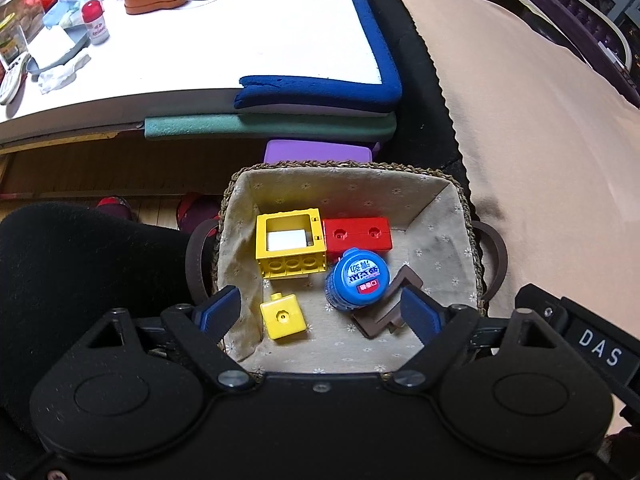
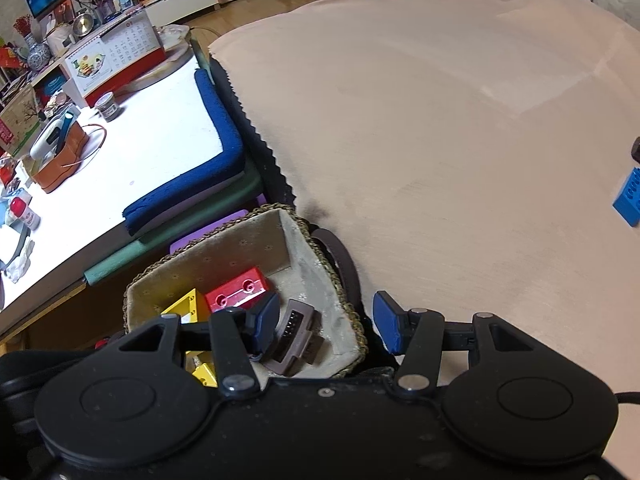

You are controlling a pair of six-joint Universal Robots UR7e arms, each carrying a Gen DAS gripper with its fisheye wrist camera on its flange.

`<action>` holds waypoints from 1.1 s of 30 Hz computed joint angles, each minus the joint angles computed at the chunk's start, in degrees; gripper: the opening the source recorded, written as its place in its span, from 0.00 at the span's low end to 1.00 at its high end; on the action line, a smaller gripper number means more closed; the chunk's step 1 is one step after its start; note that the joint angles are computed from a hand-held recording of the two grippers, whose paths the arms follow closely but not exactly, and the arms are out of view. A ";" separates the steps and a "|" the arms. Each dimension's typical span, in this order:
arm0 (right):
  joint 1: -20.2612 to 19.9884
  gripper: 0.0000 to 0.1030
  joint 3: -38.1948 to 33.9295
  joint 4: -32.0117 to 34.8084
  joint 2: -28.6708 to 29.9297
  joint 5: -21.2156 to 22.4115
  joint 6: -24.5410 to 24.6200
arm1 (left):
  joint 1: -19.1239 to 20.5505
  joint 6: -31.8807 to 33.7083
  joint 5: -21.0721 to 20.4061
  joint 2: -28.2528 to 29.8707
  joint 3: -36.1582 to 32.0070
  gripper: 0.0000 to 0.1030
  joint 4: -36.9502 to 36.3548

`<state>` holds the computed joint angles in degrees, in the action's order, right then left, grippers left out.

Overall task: Organize rigid objects
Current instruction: 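Carry the yellow frame and brown clip to the basket and open both tools, then move both tools back to the cloth and grasp the blue brick and white adapter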

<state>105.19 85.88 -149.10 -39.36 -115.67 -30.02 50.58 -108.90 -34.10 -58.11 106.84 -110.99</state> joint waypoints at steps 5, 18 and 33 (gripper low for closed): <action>-0.26 0.50 -0.12 -0.23 -0.13 -0.31 0.24 | -0.11 1.38 0.17 0.41 -0.41 0.81 -0.04; -1.64 0.50 -0.70 -0.68 -1.04 -0.82 0.65 | -0.78 4.69 1.53 2.05 -2.02 0.85 1.78; -5.42 0.51 -2.43 -1.00 -3.10 -0.33 2.35 | -1.81 19.18 4.29 6.52 -4.83 0.86 -3.80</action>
<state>99.77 83.45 -150.10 -42.46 -116.00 -27.67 48.77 -89.71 -29.81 -51.58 102.01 -114.79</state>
